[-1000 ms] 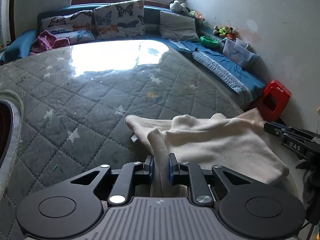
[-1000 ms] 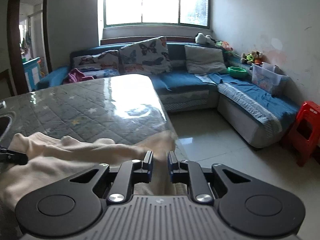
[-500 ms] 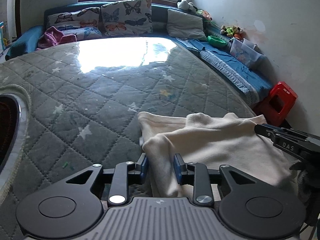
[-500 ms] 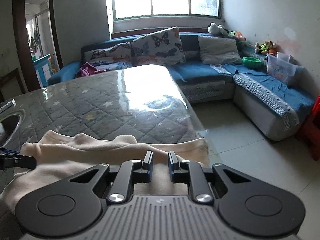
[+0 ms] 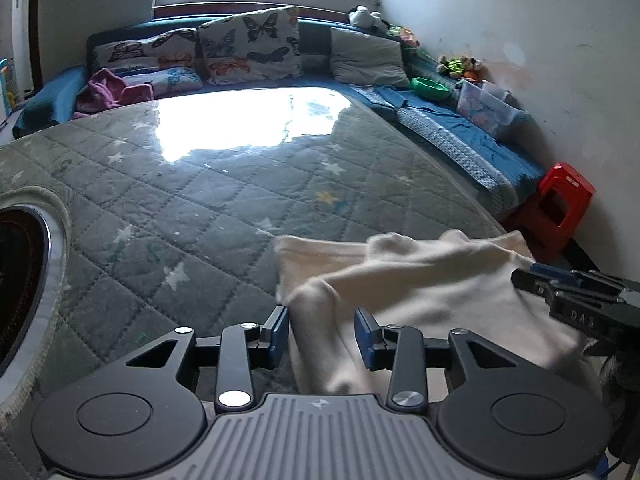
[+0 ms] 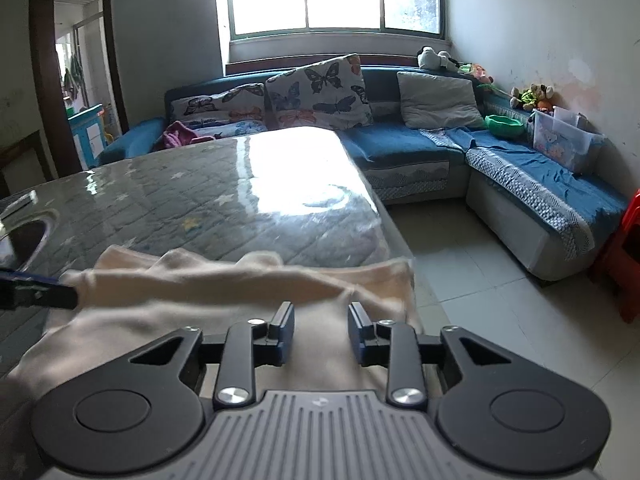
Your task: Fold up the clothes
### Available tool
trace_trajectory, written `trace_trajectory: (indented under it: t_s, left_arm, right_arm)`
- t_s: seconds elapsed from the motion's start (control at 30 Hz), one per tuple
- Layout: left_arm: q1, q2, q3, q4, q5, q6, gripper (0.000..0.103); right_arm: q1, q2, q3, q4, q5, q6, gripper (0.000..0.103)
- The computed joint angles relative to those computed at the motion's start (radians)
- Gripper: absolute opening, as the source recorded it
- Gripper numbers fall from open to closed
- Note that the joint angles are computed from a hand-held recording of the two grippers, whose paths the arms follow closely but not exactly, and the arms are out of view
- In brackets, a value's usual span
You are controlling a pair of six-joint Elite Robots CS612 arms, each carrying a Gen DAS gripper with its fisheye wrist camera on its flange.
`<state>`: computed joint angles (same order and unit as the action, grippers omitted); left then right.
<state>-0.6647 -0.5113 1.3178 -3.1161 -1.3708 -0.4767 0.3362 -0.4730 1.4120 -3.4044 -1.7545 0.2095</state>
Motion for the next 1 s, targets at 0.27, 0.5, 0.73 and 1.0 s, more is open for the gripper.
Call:
trace_trajectory:
  t_s: [0.27,0.5,0.73,1.0]
  left_arm:
    - [-0.014,-0.021,0.054,-0.032,-0.019,0.015,0.043]
    - [-0.022,-0.033,0.087,-0.04,-0.028,0.022,0.047]
    - [-0.028,-0.05,0.124,-0.055,-0.025,0.025,0.055]
    - [-0.037,-0.067,0.169,-0.069,-0.022,0.04,0.07]
  right_arm:
    - [0.017,-0.035,0.096,-0.058,0.001,-0.002,0.04]
    - [0.037,-0.04,0.114,-0.078,-0.049,-0.016,0.047]
    - [0.053,-0.048,0.127,-0.093,-0.061,0.043,0.058]
    - [0.082,-0.055,0.146,-0.106,-0.103,0.093,0.079]
